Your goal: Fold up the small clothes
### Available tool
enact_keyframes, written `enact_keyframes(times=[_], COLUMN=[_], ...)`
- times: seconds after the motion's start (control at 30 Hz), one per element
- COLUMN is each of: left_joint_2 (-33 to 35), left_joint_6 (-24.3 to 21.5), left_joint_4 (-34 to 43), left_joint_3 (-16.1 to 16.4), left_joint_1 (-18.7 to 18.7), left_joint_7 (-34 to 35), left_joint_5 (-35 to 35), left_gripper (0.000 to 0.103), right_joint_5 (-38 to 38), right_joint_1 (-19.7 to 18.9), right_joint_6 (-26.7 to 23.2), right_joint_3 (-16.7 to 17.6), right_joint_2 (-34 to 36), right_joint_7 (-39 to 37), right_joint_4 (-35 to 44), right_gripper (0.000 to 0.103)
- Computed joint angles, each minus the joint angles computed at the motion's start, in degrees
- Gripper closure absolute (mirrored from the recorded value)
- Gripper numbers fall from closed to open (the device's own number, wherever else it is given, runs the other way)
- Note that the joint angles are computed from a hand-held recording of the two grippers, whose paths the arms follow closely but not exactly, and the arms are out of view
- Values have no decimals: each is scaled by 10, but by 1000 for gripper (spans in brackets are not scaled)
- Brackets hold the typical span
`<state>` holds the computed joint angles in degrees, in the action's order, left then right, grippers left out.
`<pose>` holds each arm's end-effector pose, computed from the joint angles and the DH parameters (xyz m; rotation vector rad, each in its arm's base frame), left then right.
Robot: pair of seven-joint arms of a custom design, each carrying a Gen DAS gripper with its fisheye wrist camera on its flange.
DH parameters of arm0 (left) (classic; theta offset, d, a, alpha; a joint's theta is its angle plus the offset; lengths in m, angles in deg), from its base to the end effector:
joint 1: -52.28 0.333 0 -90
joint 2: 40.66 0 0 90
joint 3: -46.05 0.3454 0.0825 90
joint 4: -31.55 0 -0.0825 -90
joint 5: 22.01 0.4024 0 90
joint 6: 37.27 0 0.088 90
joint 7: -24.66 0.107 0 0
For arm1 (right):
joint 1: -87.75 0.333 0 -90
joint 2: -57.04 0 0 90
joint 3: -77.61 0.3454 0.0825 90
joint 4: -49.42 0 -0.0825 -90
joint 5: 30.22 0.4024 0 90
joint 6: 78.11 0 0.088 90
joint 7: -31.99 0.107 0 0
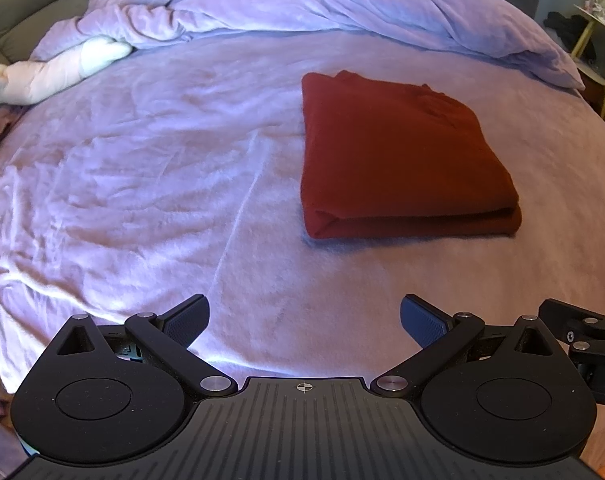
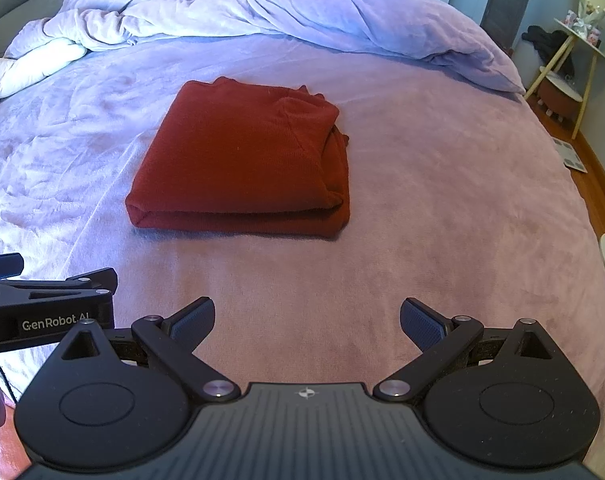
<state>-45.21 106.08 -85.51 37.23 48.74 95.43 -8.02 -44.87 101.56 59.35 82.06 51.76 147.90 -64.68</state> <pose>0.5742 -0.1300 0.5585 -1.8417 1.9155 -0.4981 0.5571 0.1835 0.5811 -1.9342 1.9095 -0.5555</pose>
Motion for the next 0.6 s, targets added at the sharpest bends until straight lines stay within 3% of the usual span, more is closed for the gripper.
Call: enact_keyframes(times=[0.6], left_joint_2=[1], left_joint_6=[-4], left_joint_4=[2], left_joint_3=[3], left_joint_1=[1], left_joint_7=[13], left_joint_5=[-19], left_gripper=[0], right_joint_5=[-2], right_joint_1=[0], right_joint_6=[2], right_joint_3=[0], right_joint_2=[-2], right_joint_7=[3], right_joint_4=[-3], right_gripper=[4])
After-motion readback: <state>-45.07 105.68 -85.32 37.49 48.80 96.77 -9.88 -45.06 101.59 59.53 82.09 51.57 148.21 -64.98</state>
